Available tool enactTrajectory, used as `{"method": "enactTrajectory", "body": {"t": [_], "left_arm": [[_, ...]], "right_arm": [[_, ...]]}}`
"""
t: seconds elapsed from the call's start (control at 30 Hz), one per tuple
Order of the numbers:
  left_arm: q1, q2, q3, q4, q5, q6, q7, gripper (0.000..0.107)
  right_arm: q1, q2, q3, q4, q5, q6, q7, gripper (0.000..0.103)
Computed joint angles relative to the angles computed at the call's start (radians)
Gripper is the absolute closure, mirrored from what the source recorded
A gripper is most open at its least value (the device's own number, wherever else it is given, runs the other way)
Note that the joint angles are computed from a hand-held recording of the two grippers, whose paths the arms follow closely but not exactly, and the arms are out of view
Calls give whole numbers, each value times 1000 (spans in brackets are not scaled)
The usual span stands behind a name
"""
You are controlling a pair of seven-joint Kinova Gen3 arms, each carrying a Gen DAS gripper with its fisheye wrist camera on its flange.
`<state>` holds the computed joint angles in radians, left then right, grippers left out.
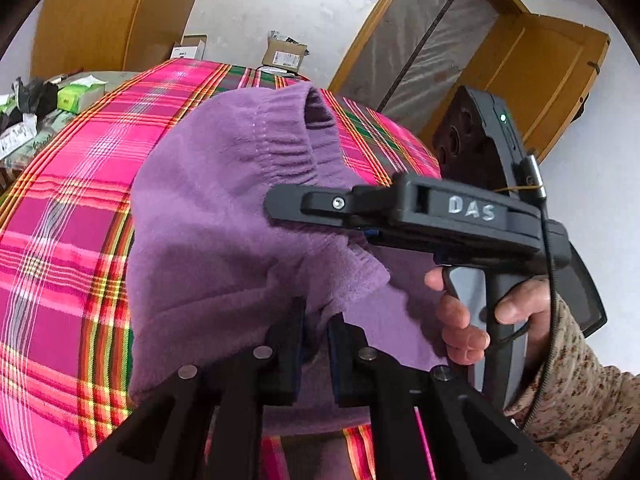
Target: Fold clothes
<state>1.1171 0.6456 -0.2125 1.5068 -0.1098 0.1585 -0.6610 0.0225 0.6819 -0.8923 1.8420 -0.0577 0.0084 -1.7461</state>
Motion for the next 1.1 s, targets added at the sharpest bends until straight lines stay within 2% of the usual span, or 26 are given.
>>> {"method": "enactTrajectory", "body": {"t": [0.03, 0.1, 0.23, 0.37, 0.47, 0.57, 0.77, 0.97, 1.1], "left_arm": [[-4, -7, 5, 16, -1, -18, -3, 96], [-18, -23, 24, 51, 6, -54, -21, 94], [-40, -54, 55, 129, 48, -133, -71, 92], [-19, -88, 27, 228, 114, -261, -103, 92], [-12, -103, 12, 270, 165, -318, -129, 92], [25, -113, -33, 301, 235, -358, -162, 92], [28, -132, -28, 340, 321, -407, -235, 92], [41, -145, -29, 353, 421, -407, -314, 92], [1, -145, 19, 359, 455, -413, -347, 92]], "right_arm": [[6, 3, -6, 3, -1, -3, -2, 56], [30, 19, -33, 10, 0, -12, -6, 70], [50, 22, -51, 26, 9, -29, -24, 76], [104, 21, -106, 77, 44, -84, -55, 81], [159, 8, -163, 133, 86, -149, -95, 83], [218, -2, -222, 186, 131, -203, -137, 83], [340, -18, -324, 297, 206, -313, -247, 84], [389, -80, -324, 387, 245, -387, -342, 84], [399, -104, -302, 440, 266, -437, -404, 84]]}}
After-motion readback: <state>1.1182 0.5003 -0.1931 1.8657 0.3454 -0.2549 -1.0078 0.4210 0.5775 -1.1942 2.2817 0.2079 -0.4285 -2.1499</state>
